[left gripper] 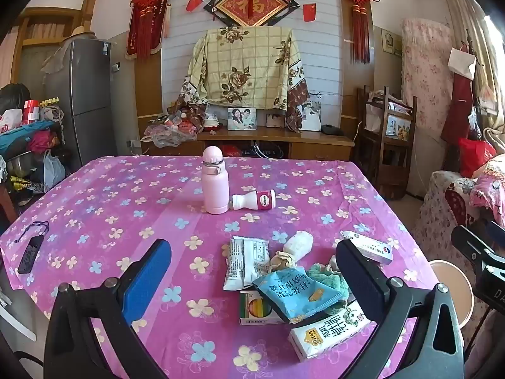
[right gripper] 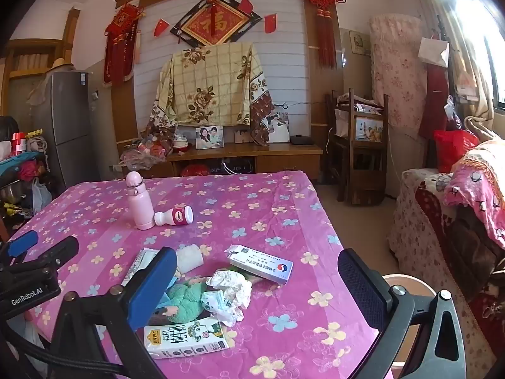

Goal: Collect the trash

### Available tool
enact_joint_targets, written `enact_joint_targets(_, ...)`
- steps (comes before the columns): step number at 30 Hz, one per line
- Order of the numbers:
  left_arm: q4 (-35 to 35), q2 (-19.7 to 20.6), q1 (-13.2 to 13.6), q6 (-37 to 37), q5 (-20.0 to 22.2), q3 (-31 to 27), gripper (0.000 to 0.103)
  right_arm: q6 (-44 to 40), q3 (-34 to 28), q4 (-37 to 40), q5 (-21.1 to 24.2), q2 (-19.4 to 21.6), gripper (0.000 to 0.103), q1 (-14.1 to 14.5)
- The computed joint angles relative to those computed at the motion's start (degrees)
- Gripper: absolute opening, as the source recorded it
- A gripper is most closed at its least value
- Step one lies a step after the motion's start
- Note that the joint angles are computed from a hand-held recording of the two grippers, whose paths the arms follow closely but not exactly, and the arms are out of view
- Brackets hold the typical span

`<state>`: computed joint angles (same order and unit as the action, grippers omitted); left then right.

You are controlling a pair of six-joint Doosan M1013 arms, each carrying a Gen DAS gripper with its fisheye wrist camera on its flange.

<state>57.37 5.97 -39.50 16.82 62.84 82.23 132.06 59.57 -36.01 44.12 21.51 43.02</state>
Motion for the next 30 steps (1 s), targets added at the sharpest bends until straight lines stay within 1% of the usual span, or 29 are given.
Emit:
enact_joint_targets(8, -0.2, 0.1, 0.0, 0.1, 0.1, -0.1, 0.103, -1.1, -0.6, 1.3, -0.1, 0.5, 0.103, -1.1)
enact_joint_targets(11, -0.3, 0.1, 0.0, 0.3, 0.0, -0.1, 0.103, -1.2, 0.0, 1.9, -0.8, 0.2, 0.103, -1.5)
enact_joint_targets(12, -0.3, 0.2, 0.0, 0.4, 0.1, -0.1, 0.103, -0.3, -0.2, 1.0, -0.5, 0.4, 0.103, -1.0)
enact_joint_targets(20, -0.2, 0.4, 0.0, 0.4, -0.2, -0.2, 0.103, -1.4, -0.6, 1.7, -0.1, 0.4, 0.103, -1.2)
enact_joint_targets(24, -0.1, 0.5, 0.0, 0.4, -0.2, -0.3, 0.103, 0.0, 0.3, 0.6, -0.4, 0.1, 0.103, -0.7)
enact_joint_targets(30, -0.1, 0.5, 0.0, 0.3, -0.3, -0.2, 0.103, -0.3, -0.1, 0.8, 0.1, 0.2, 0.103, -0.6)
